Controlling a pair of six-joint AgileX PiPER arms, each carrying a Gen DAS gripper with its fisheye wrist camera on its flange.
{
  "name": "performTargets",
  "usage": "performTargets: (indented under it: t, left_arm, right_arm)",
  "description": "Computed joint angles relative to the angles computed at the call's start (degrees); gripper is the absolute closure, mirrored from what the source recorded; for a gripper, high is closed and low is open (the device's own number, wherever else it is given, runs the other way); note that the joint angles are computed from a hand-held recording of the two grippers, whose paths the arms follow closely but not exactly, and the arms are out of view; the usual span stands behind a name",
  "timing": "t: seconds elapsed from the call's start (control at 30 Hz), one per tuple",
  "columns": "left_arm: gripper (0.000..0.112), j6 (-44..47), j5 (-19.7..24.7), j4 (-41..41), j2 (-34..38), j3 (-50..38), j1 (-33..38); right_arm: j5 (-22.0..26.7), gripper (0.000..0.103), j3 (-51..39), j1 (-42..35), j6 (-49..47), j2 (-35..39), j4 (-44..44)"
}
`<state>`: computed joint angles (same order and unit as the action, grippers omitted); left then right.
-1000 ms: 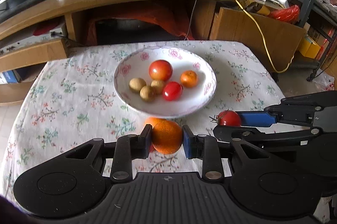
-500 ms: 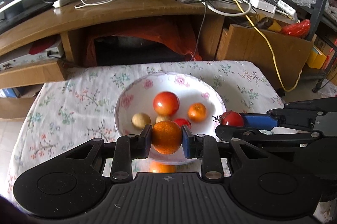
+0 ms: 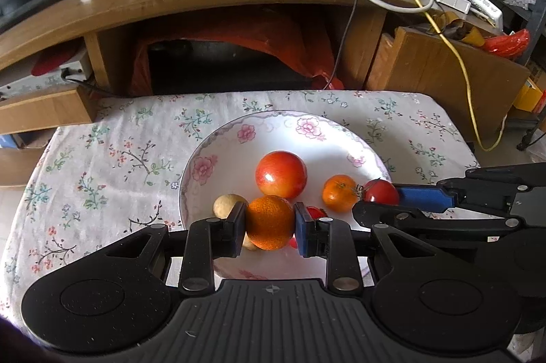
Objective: Organize fruits
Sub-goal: 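Open both grippers to drop the mandarin and tomato into the bowl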
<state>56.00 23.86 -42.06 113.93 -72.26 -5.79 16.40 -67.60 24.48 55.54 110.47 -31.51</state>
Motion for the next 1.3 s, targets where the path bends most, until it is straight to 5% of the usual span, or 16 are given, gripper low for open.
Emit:
performTargets:
  t: [1.3]
  left_arm:
    - [0.068,-0.3,-1.0,-0.7,-0.8,0.9,0.5]
  right_arm:
    - [-0.3,0.071,0.1,0.8,10.3,0.4,-8.8]
